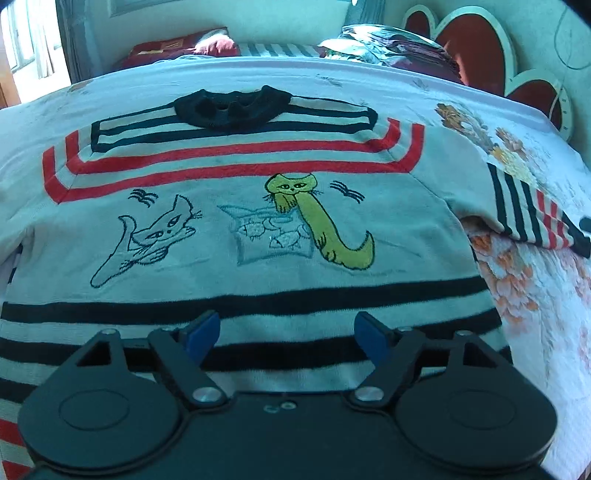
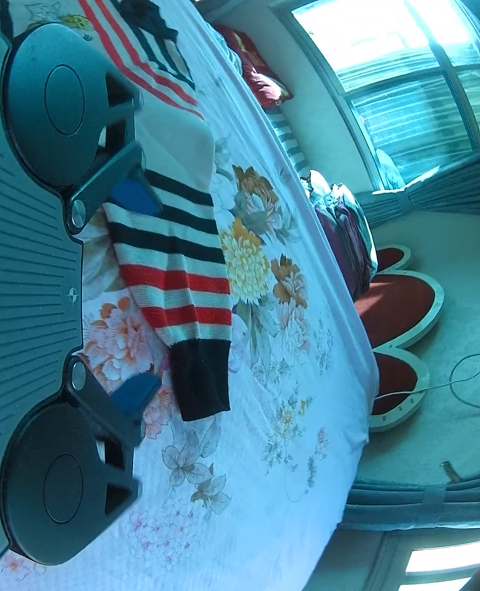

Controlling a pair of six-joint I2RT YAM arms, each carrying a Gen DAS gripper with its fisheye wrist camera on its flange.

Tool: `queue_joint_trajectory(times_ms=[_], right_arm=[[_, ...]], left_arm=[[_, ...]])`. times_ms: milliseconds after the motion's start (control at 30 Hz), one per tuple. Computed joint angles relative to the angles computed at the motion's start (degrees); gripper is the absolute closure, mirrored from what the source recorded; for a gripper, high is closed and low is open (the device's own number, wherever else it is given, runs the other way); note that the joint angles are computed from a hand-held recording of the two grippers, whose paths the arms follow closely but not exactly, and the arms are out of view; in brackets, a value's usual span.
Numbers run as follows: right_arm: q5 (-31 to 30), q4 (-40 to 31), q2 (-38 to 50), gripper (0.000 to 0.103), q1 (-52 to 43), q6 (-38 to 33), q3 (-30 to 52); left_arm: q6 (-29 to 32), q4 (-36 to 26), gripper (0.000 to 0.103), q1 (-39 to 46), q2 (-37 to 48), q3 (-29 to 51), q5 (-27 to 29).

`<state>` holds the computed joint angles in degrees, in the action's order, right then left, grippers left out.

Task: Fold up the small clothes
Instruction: 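Move the right tool to the sweater sleeve cuff and grasp it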

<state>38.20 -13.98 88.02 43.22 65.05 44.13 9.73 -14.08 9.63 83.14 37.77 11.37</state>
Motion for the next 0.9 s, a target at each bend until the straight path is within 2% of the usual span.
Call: queue_joint_trajectory(times_ms=[33,100,200,300,400,433,467,500,567,667,700,767,900], right_arm=[[-2.72,2.75,0.42,0.054,-2.59,-0.65,-1.21],[-6.05,8.72,0.81,0.055,-6.49,-0.35,-4.27],[-9.2,13.92,2.01,0.055,-10.19,0.87,-6.85],[-14.2,18.87,3.63,0.055,-13.31,2.2,-8.95],[-15.37,21.92,4.71,0.055,-14.58,3.27,-9.89],[-15.26,21.53,5.09,0.058,-14.72,2.94,-9.3],[-14.98,20.74,5.65,0.074,-14.78,2.29,-8.38],[-15.06,19.83,6.41,0.083,-15.01,1.54,-7.28],[-14.73,17.85,7.8,0.093,-15.38,0.68,-5.06],[-12.72,14.59,9.86,0.096,-14.72,-2.18,-0.53],[-11.6,13.63,10.44,0.096,-13.99,-3.02,1.05],[-9.53,11.59,11.83,0.096,-12.26,-4.59,4.82],[-5.12,5.37,15.43,0.096,-6.58,-8.49,15.89]], left_arm=[[-1.74,0.71,0.031,-0.73,1.7,1.14,-0.2],[-3.91,1.8,0.029,-2.84,4.73,3.42,-1.34],[-5.18,3.62,0.023,-5.76,7.53,5.44,-3.62],[-6.41,3.63,0.023,-7.07,10.02,7.71,-4.26],[-6.55,3.42,0.023,-6.58,11.13,9.17,-3.78],[-6.28,3.29,0.023,-6.19,11.56,9.66,-3.97],[-5.82,3.02,0.023,-5.58,12.05,10.16,-3.95],[-5.39,2.64,0.021,-4.69,12.7,10.76,-3.95],[-4.32,1.75,0.021,-2.61,14.0,11.9,-3.88],[-0.79,2.45,0.02,1.0,15.17,12.59,-4.71],[0.89,2.57,0.017,2.56,15.6,13.05,-4.29],[3.86,2.39,0.013,5.53,16.57,14.29,-2.16],[7.65,0.94,0.014,11.13,18.61,17.68,2.56]])
